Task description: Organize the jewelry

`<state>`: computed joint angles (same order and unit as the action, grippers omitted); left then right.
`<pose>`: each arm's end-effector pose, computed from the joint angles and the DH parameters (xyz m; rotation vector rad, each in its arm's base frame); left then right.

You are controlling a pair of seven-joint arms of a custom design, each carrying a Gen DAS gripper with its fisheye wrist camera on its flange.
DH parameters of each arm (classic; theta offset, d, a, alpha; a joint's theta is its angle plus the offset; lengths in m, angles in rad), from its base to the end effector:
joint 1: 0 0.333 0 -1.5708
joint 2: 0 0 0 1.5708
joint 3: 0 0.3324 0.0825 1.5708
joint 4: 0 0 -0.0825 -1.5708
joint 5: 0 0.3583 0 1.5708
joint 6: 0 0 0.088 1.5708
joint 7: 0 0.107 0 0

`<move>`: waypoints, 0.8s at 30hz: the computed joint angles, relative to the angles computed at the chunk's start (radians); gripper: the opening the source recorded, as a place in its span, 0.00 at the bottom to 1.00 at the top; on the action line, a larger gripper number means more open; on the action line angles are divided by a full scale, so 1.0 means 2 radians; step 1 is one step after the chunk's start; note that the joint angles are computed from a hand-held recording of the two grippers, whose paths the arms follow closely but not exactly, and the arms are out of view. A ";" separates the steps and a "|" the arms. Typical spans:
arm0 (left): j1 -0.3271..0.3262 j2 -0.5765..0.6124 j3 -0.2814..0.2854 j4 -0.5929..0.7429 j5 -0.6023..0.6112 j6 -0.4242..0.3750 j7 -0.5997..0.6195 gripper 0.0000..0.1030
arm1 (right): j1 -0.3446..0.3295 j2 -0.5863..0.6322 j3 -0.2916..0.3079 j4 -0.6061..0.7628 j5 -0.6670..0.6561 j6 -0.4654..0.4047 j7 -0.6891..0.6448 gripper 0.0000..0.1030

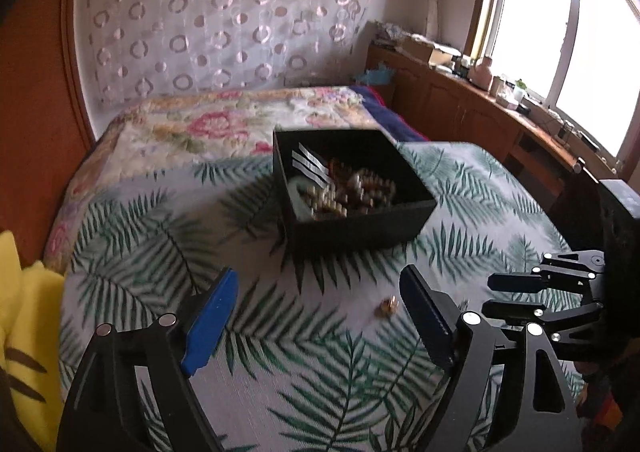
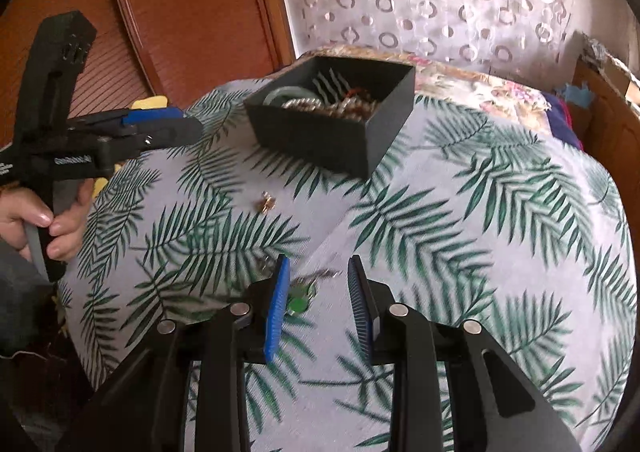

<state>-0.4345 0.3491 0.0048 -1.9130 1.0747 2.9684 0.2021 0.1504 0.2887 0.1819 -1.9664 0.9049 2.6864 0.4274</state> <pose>0.5507 -0.3187 0.4003 -1.7355 1.8544 -0.8953 0.5968 0.1710 0.3971 -2.2145 1.0161 -0.1669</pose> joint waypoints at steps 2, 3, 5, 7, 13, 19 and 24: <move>0.005 0.003 -0.006 -0.008 -0.013 0.004 0.010 0.77 | 0.002 -0.002 -0.001 -0.007 -0.003 0.000 0.010 0.32; 0.005 0.004 -0.008 -0.009 -0.021 0.003 0.017 0.77 | 0.004 -0.002 -0.002 -0.009 -0.006 0.001 0.016 0.32; 0.003 0.007 -0.008 -0.013 -0.032 0.003 0.026 0.77 | 0.008 -0.002 -0.003 -0.013 -0.013 0.009 0.028 0.32; -0.002 0.008 -0.005 -0.016 -0.037 0.005 0.028 0.77 | 0.010 -0.001 -0.001 -0.014 -0.015 0.013 0.038 0.31; -0.018 0.009 0.009 -0.019 -0.033 0.009 0.021 0.77 | 0.023 0.000 -0.002 -0.022 -0.063 0.034 0.074 0.31; -0.020 0.009 0.007 -0.018 -0.040 0.011 0.030 0.77 | 0.024 -0.007 -0.006 -0.037 -0.114 0.052 0.103 0.31; -0.021 0.014 0.005 -0.015 -0.051 0.013 0.042 0.77 | 0.012 -0.006 -0.003 -0.038 -0.130 0.060 0.117 0.21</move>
